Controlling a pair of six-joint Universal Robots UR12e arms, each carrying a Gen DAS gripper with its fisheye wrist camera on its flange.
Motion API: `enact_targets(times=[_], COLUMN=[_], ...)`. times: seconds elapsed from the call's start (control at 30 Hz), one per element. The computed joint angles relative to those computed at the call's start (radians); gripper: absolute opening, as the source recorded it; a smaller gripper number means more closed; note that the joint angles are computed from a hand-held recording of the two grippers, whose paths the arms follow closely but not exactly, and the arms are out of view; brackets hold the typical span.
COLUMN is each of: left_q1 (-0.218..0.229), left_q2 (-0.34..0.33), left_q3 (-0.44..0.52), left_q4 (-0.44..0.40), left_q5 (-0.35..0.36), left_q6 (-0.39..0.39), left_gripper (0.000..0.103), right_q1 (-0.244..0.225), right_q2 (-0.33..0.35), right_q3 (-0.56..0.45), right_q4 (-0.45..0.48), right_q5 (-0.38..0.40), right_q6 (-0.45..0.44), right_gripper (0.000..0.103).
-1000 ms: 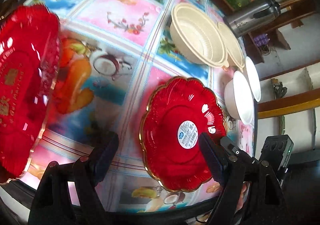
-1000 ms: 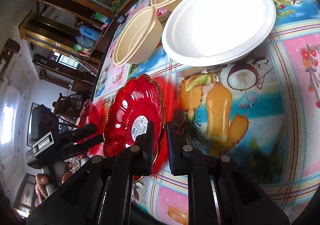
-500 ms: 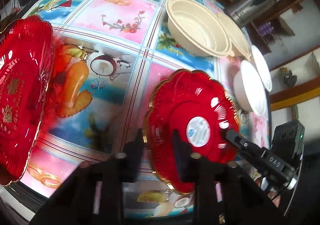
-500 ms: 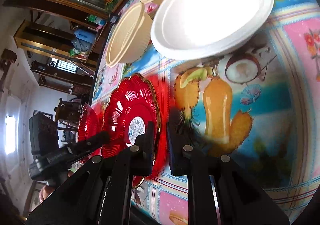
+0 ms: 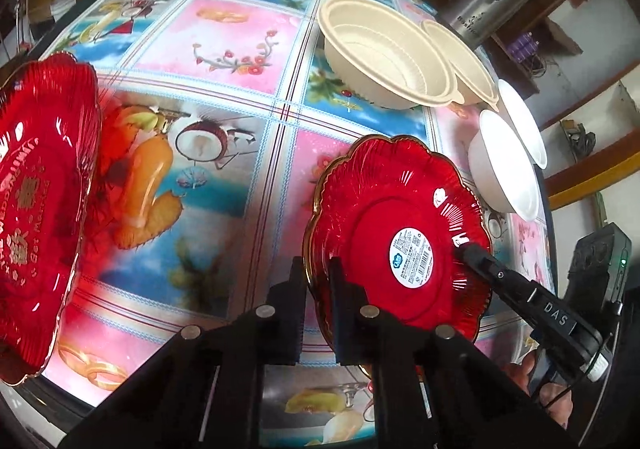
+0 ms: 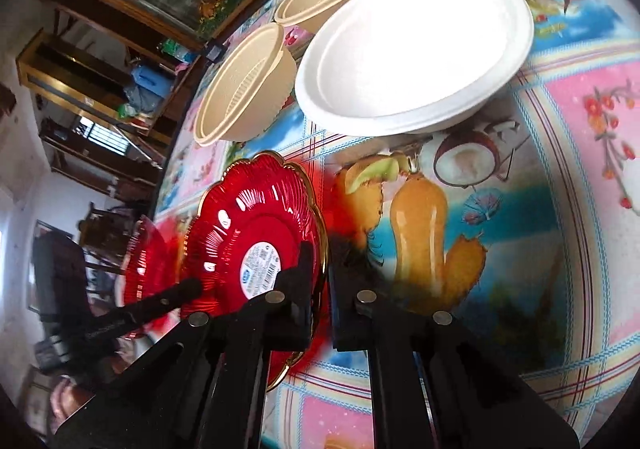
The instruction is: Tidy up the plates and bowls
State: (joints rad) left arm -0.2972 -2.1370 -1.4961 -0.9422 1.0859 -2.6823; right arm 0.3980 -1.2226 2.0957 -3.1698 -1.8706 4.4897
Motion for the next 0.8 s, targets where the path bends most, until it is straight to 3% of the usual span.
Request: enact_targets(times=[0.23,0.47,0.67,0.8], left_q1=[0.004,0.034,0.096,0.136], left_q2=[0.017,0.052,0.094,0.106], left_q3=[-0.037,-0.064,-0.095,-0.096], left_q4=[0.090,0.128,0.251,0.330], left_q5=[-0.009,-0.065,-0.125,-0.113], left_q6=[0.027,0.042,0.003,-0.033], left_gripper=[0.009,0.009,0.009,0.010], right_q1=[0.048,0.060,0.076,0.069], right_q2=[-0.008,-0.027,-0.016,0.027], right_q3=[-0.054,-0.065,-0.157,-0.250], right_q4=[0.164,0.165,0.180,0.162], right_q5=[-0.137,-0.161,-0.199,-0.159], right_q6=[-0.075,-0.094,-0.229,-0.341], right_gripper=[0.006,0.006,0.006,0.007])
